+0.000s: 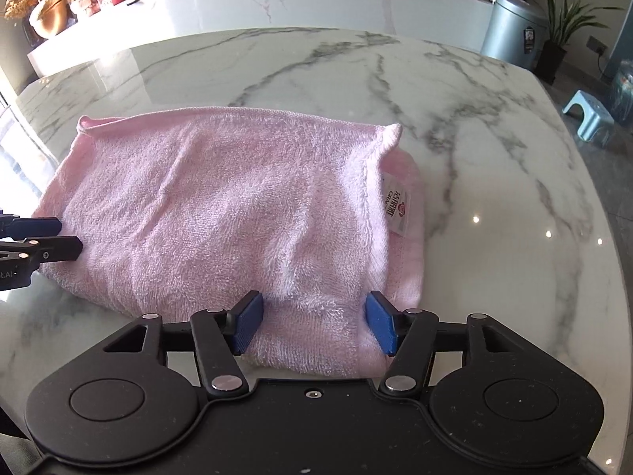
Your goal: Fold towel
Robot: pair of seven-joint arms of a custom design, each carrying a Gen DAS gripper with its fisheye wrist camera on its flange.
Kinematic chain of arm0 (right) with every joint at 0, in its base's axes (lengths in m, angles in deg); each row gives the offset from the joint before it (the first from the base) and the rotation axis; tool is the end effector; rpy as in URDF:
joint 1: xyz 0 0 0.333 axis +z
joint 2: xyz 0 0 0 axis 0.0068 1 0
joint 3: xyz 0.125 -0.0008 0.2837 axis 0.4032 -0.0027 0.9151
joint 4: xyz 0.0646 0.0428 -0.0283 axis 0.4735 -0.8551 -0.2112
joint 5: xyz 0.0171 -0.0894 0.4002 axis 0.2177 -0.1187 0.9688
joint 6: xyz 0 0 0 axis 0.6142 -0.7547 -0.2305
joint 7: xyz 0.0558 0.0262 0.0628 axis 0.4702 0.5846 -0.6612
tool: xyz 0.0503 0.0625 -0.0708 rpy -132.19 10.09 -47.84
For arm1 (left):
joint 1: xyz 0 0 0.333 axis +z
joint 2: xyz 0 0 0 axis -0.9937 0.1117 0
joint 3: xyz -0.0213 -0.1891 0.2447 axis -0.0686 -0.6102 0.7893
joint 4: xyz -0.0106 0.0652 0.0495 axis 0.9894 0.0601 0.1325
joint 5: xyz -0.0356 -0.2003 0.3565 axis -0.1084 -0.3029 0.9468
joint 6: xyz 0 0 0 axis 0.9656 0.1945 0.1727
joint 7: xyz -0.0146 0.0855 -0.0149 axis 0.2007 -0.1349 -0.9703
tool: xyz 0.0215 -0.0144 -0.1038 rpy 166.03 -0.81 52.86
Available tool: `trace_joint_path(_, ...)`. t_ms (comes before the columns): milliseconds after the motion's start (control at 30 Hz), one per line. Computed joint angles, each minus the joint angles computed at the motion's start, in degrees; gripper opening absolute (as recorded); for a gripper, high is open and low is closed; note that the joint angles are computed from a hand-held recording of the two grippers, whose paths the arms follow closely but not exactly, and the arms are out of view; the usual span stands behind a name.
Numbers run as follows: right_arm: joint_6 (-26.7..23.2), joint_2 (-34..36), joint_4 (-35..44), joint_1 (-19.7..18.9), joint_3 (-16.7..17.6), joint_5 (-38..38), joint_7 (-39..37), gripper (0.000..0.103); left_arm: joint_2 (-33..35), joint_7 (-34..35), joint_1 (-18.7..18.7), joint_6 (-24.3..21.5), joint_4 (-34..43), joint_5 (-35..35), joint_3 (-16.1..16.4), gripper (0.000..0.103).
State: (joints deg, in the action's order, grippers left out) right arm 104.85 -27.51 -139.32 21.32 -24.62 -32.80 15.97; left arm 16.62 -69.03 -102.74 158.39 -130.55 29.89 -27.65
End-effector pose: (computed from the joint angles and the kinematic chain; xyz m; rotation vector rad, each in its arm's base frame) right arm 0.5021 0.2844 0.4595 -2.3371 1.2202 -0.6760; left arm 0.3601 -0.2255 0.3583 -2.4594 0.8501 -0.3869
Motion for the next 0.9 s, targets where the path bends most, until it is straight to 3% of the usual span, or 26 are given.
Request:
trace_joint_path(200,1.8,-1.7,-1.3,-0.6,0.4,-5.9,7.1,0.059,-1.8,-1.7,-0.7,-2.5,0.2,-0.5,-1.0,0.040)
trace_joint_path(267,4.4,-3.9,-3.6,-0.8,0.4,-6.3,8.4,0.059,-3.7,-3.1,-1.5,-4.0,0.1,-0.1,-1.9,0.049)
trace_joint_path(433,9.9,-8.7,-8.3,2.6,-1.7,4.1,1.3,0.067,-9.0,-2.9,-3.5,-6.0,-1.2,0.8,-2.2,0.061)
trace_joint_path(533,11.2,-11.0,-9.9,4.5,-2.2,8.4,-2.6,0.069,-11.0,-1.1,-4.9,-10.6,-0.4,0.1,-3.0,0.068)
trace_joint_path(567,12.0,-11.9,-10.8,4.8,-2.1,9.2,-3.0,0.073,-11.4,-1.4,-5.2,-12.1,-0.2,0.1,-3.6,0.071)
trace_joint_path(600,13.0,-12.9,-11.8,4.6,-1.7,9.3,-2.7,0.084,-11.6,-3.0,-5.4,-13.9,0.1,0.2,-4.7,0.073)
trace_joint_path(667,16.1,-14.8,-14.3,2.7,0.2,7.7,-0.3,0.098,-11.0,-7.9,-5.8,-17.0,1.0,0.5,-6.6,0.075)
trace_joint_path(733,20.1,-16.7,-17.4,-0.4,2.8,5.4,3.8,0.099,-9.4,-12.9,-6.3,-18.6,1.9,0.2,-7.5,0.079)
trace_joint_path(867,22.6,-18.5,-21.0,-3.7,5.9,2.7,9.2,0.100,-3.3,-20.0,-7.5,-23.2,5.7,0.6,-8.9,0.079)
trace_joint_path(900,23.4,-19.1,-22.1,-6.4,8.4,1.0,11.0,0.101,-1.5,-20.7,-8.0,-24.5,7.0,0.4,-8.9,0.079)
